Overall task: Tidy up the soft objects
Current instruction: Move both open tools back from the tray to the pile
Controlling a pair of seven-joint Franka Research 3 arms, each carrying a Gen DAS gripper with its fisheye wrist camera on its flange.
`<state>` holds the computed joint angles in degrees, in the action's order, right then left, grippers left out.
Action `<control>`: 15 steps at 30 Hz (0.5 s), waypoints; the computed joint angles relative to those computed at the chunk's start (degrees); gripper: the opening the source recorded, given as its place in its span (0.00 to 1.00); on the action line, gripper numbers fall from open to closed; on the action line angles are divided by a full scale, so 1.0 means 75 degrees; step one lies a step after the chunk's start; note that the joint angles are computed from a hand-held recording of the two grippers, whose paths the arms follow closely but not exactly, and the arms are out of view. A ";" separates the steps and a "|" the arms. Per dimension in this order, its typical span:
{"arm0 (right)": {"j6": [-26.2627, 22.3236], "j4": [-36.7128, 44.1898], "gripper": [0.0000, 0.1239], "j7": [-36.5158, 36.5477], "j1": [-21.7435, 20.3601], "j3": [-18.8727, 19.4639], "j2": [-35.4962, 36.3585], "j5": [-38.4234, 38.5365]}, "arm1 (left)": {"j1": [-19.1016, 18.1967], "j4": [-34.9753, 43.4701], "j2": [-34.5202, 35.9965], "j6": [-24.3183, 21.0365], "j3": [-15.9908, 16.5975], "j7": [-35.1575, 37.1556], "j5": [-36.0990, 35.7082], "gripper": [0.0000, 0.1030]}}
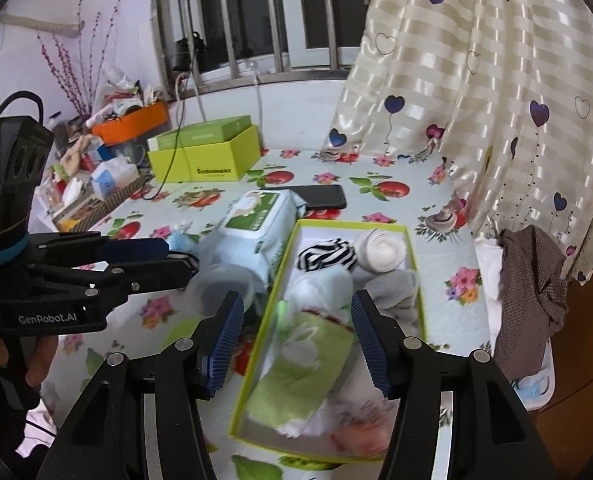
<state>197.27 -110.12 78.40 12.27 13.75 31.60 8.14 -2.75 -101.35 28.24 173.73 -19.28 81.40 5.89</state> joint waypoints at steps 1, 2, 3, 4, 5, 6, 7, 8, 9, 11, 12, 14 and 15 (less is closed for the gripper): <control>0.0006 -0.0042 0.45 0.0005 0.0007 0.0025 -0.0015 -0.0007 | -0.0005 -0.0159 -0.0090 0.0101 0.0039 -0.0036 0.0014 0.46; 0.0004 -0.0065 0.45 0.0010 0.0034 0.0020 -0.0021 0.0001 | -0.0037 -0.0257 -0.0149 0.0160 0.0095 -0.0103 0.0034 0.46; 0.0005 -0.0092 0.45 0.0014 0.0069 0.0014 -0.0031 0.0013 | -0.0025 -0.0377 -0.0214 0.0226 0.0098 -0.0153 0.0033 0.46; 0.0013 -0.0124 0.45 0.0020 0.0088 0.0026 -0.0043 0.0013 | 0.0029 -0.0506 -0.0272 0.0304 0.0059 -0.0183 0.0016 0.46; 0.0009 -0.0141 0.45 0.0028 0.0099 0.0042 -0.0046 0.0007 | 0.0062 -0.0578 -0.0298 0.0352 0.0042 -0.0217 0.0014 0.46; -0.0010 -0.0150 0.45 0.0034 0.0094 0.0072 -0.0046 -0.0013 | 0.0104 -0.0706 -0.0352 0.0424 0.0026 -0.0280 -0.0009 0.46; -0.0035 -0.0152 0.45 0.0032 0.0102 0.0087 -0.0044 -0.0029 | 0.0151 -0.0785 -0.0377 0.0466 -0.0003 -0.0315 -0.0012 0.46; -0.0049 -0.0159 0.45 0.0027 0.0111 0.0097 -0.0045 -0.0040 | 0.0225 -0.0877 -0.0408 0.0501 -0.0060 -0.0347 -0.0036 0.46; -0.0074 -0.0162 0.45 0.0018 0.0127 0.0105 -0.0047 -0.0052 | 0.0278 -0.0963 -0.0439 0.0535 -0.0092 -0.0387 -0.0049 0.46; -0.0106 -0.0161 0.45 -0.0012 0.0147 0.0121 -0.0045 -0.0076 | 0.0291 -0.1118 -0.0517 0.0598 -0.0058 -0.0492 -0.0016 0.46; -0.0133 -0.0151 0.45 -0.0030 0.0180 0.0117 -0.0044 -0.0077 | 0.0348 -0.1192 -0.0549 0.0635 -0.0098 -0.0516 -0.0016 0.46; -0.0174 -0.0140 0.46 -0.0067 0.0204 0.0132 -0.0039 -0.0084 | 0.0403 -0.1301 -0.0607 0.0685 -0.0128 -0.0575 0.0009 0.46; -0.0195 -0.0129 0.46 -0.0085 0.0224 0.0131 -0.0033 -0.0080 | 0.0419 -0.1351 -0.0632 0.0724 -0.0134 -0.0599 0.0033 0.46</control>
